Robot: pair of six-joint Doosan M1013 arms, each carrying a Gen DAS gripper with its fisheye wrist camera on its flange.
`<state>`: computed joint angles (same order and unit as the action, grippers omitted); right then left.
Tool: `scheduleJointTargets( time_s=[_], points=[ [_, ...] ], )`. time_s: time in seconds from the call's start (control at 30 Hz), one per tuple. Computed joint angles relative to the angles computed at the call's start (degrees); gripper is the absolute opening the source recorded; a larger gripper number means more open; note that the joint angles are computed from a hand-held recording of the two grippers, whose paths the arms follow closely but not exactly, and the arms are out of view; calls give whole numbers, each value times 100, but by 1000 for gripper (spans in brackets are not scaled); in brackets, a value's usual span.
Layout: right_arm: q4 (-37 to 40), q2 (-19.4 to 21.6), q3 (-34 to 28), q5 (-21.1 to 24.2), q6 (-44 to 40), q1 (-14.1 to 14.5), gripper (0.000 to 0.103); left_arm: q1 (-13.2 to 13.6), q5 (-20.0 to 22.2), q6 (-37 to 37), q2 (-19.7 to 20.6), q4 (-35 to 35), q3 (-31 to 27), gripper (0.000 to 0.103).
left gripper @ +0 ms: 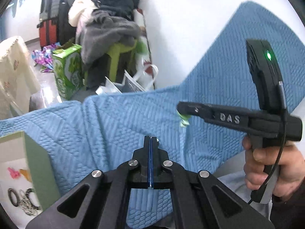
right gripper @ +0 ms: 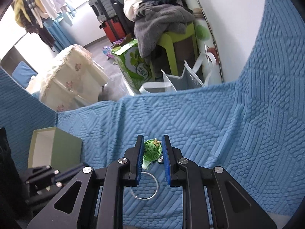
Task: Organize jewelry
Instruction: 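Carry the green leaf charm into the green box and open the right tool, then move both open tools back to the black hairpin and silver ring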
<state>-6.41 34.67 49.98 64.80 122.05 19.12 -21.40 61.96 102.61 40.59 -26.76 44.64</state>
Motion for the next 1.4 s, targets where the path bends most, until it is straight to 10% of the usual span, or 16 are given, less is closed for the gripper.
scheduleJointTargets(
  time_s=[0.67,1.4],
  points=[
    [477,927,-1538,8,-737,839,16,850,-625,-399,-726,933,841,0],
    [870,1179,-1455,-73,-1000,1164,26,1276,-712,-734,-898,980,1591,1]
  ],
)
